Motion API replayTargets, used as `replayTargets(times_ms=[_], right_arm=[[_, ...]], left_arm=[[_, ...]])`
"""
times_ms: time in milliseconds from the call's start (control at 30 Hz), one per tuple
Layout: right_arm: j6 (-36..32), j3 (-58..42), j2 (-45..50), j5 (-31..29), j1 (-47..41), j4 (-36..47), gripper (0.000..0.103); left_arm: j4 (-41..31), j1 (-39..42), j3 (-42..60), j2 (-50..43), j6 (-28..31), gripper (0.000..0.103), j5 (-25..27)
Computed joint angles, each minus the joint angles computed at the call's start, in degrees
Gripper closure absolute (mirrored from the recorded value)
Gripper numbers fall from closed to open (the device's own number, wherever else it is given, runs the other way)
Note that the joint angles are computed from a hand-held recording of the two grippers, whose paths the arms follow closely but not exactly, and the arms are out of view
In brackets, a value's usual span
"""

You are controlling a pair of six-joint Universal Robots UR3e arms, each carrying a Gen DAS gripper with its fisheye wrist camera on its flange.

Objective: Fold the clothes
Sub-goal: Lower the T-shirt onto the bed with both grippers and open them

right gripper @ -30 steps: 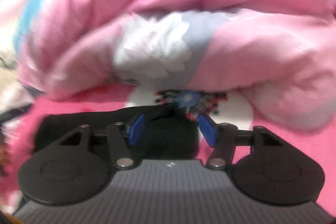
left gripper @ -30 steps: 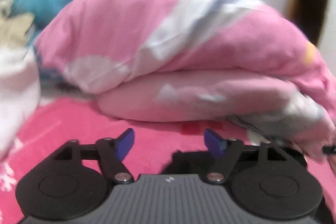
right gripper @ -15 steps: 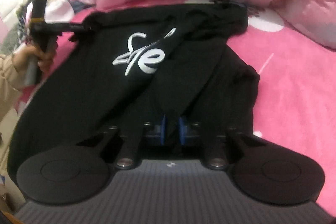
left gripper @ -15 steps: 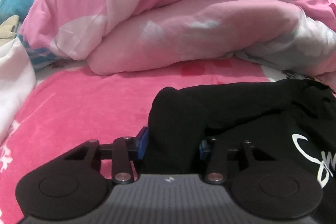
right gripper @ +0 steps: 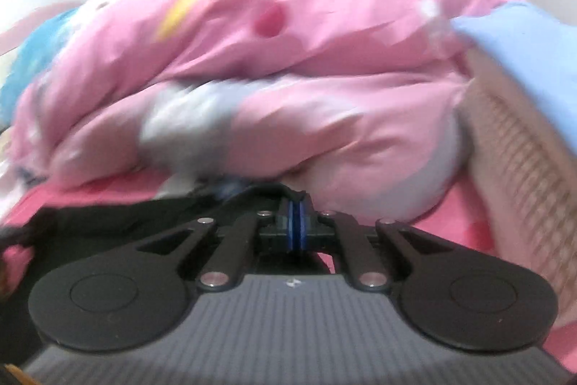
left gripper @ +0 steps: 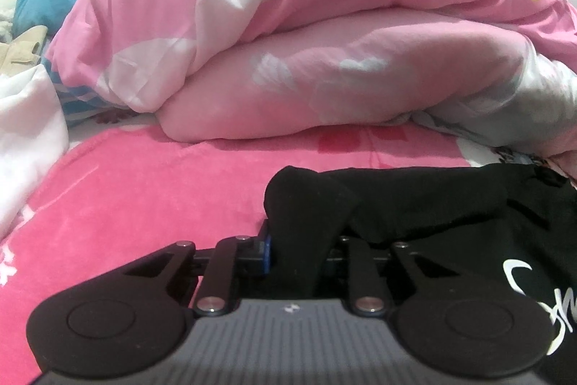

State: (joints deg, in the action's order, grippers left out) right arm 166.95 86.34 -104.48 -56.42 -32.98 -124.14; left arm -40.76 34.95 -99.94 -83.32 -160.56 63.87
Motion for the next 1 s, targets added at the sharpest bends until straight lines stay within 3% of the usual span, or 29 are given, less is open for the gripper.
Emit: replayTargets(times_ms=[267, 467, 567, 700, 733, 833, 900, 967, 1000], right_arm=[[10.39, -0.74, 14.72, -13.6, 3.2, -15.27, 0.101], [11.6, 5.61, 14.06, -13.48, -0.41, -17.75, 0.101], [11.53, 6.88, 13.45, -12.43, -1.99, -18.48, 0.101], [11.57, 7.53, 13.63, -12.91, -1.56, -19.38, 0.101], [11.01, 7.15, 14.02, -12.93, -1.26, -18.24, 0.1], [9.05, 6.25, 13.14, -12.62, -1.43, -12.44, 0.094], [7.96, 6.72, 10.64, -12.19, -2.75, -8.92, 0.08], [7.2, 8.48, 4.93, -9.2, -6.74, -4.93, 0.059], [5.73, 9.28, 1.49, -6.36, -9.72, -1.72, 0.059]], left_arm=[[1.43, 1.11, -0.62, -0.12, -2.73, 0.085, -1.72], [3.24, 2.81, 0.36, -0.22, -5.11, 0.094, -3.17], [5.69, 1.78, 4.74, -4.31, -9.1, 0.094, -0.26], [-1.5, 0.93, 15.57, -12.58, -11.56, 0.092, 1.58], [-4.24, 0.75, 17.75, -14.08, -10.89, 0.09, 1.74], [-8.21, 1.54, 18.62, -13.81, -9.22, 0.068, 1.49], [-7.8, 4.44, 15.01, -9.85, -8.13, 0.047, -1.66], [-10.42, 8.43, 12.81, -5.4, -5.08, 0.038, -5.7], [-12.89, 11.14, 11.98, -2.5, -2.67, 0.034, -8.12]])
